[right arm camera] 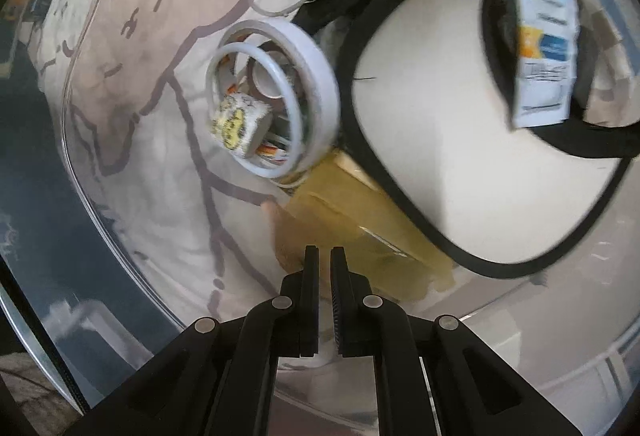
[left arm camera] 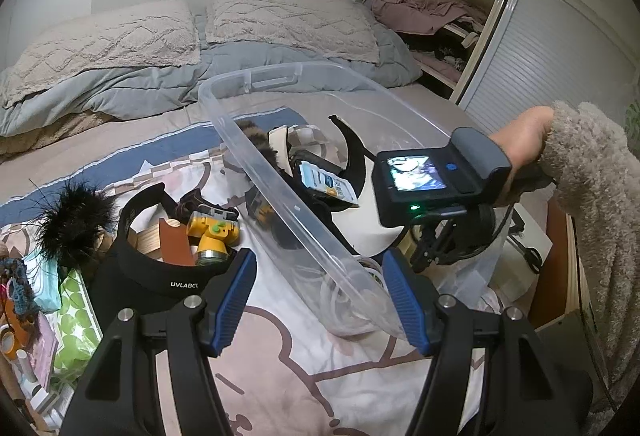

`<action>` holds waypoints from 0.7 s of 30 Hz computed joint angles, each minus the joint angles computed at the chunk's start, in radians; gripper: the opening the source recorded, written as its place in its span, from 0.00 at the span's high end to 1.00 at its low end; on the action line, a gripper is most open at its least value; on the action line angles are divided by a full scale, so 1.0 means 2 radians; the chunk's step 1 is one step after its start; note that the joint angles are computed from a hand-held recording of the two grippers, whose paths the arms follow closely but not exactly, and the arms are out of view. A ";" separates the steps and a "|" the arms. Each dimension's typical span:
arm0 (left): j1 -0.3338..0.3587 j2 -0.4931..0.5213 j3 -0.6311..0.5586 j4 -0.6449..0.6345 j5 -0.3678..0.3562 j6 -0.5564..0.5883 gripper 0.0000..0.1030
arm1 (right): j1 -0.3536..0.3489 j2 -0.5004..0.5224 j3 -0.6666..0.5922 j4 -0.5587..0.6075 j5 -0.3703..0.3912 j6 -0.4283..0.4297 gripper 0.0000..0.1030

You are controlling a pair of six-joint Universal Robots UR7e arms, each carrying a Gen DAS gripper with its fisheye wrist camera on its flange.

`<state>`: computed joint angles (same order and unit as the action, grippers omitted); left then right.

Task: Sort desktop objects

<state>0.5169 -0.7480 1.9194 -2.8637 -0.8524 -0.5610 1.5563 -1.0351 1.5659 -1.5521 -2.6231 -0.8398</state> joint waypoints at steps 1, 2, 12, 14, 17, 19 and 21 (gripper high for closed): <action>-0.001 -0.001 0.001 0.000 0.000 0.000 0.36 | 0.001 0.003 -0.002 0.006 -0.003 0.009 0.92; 0.000 0.000 0.000 -0.001 0.000 0.000 0.36 | -0.001 0.003 -0.003 0.008 -0.005 0.008 0.92; -0.002 -0.007 0.007 0.003 0.000 -0.006 0.36 | 0.000 0.007 -0.002 0.006 -0.059 0.037 0.92; -0.003 -0.010 0.010 0.004 0.001 -0.009 0.36 | 0.002 0.000 0.003 -0.030 -0.060 0.012 0.92; -0.003 -0.014 0.012 0.004 0.004 -0.011 0.36 | 0.009 -0.018 0.005 -0.102 -0.011 -0.040 0.92; -0.003 -0.014 0.012 0.004 0.005 -0.010 0.36 | 0.014 -0.032 0.003 -0.129 0.031 -0.069 0.92; -0.004 -0.014 0.012 0.005 0.008 -0.010 0.36 | 0.017 -0.056 0.009 -0.151 0.079 -0.098 0.92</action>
<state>0.5080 -0.7763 1.9440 -2.8531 -0.8361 -0.5814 1.5907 -1.1464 1.5839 -1.8542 -2.4655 -1.0363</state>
